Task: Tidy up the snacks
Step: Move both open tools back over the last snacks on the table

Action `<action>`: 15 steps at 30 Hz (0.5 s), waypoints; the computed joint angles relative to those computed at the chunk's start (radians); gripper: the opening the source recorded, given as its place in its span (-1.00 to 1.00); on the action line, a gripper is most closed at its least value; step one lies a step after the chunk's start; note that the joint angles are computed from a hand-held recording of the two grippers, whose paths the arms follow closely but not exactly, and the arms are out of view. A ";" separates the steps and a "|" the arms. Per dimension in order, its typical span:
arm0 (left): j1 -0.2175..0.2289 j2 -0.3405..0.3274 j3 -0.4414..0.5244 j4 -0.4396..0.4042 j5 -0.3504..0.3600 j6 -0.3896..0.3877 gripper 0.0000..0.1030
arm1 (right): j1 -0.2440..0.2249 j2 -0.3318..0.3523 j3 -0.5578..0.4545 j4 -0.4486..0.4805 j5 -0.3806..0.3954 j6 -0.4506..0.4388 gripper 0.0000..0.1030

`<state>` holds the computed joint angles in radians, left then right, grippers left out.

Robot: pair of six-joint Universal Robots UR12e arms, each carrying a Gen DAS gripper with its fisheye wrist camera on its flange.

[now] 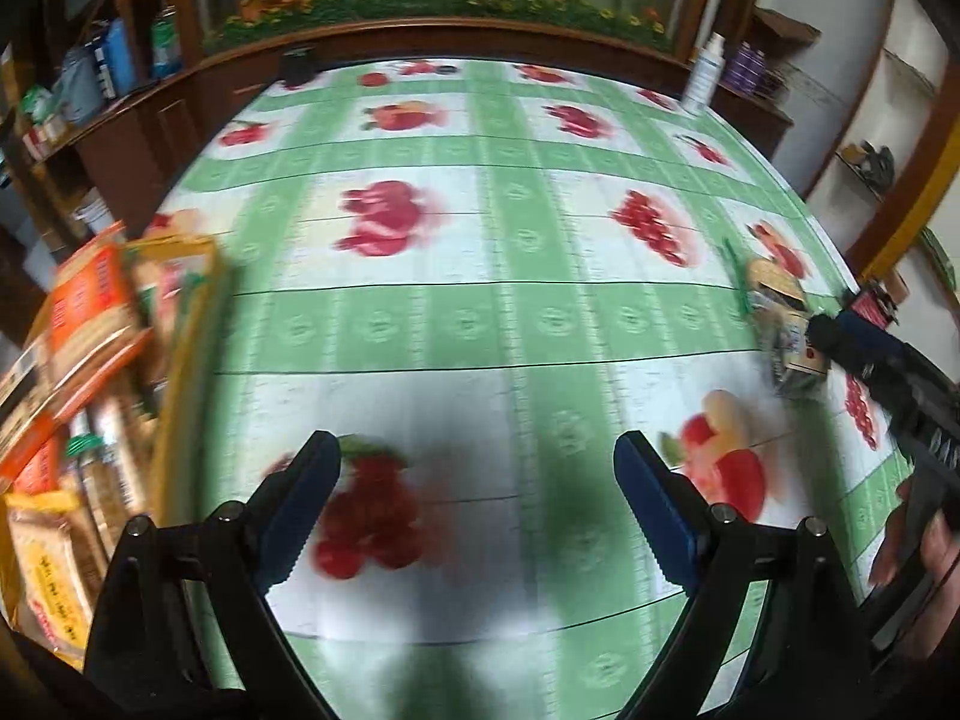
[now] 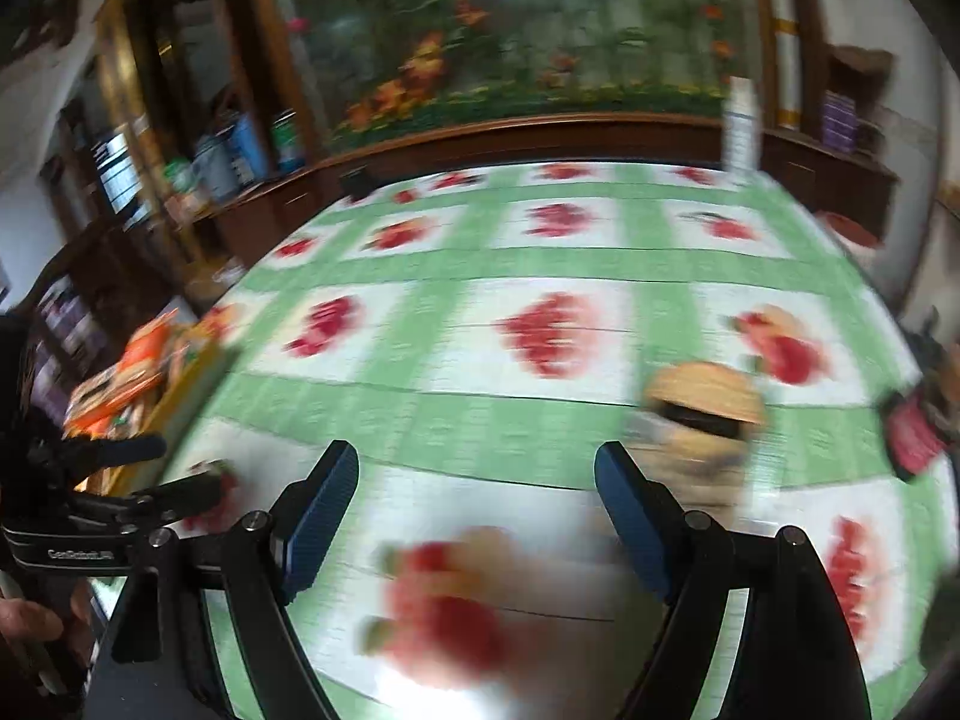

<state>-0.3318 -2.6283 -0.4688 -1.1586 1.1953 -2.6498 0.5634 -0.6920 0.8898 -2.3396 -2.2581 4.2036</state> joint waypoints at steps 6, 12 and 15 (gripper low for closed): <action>-0.014 -0.004 0.010 -0.031 0.000 0.024 0.80 | -0.016 -0.129 0.207 0.087 -0.039 0.267 0.58; -0.011 -0.024 0.050 -0.048 0.016 0.002 0.80 | -0.042 -0.155 0.206 0.355 0.007 0.402 0.59; -0.009 -0.046 0.091 -0.074 0.019 -0.013 0.80 | -0.039 -0.140 0.176 0.435 0.026 0.412 0.59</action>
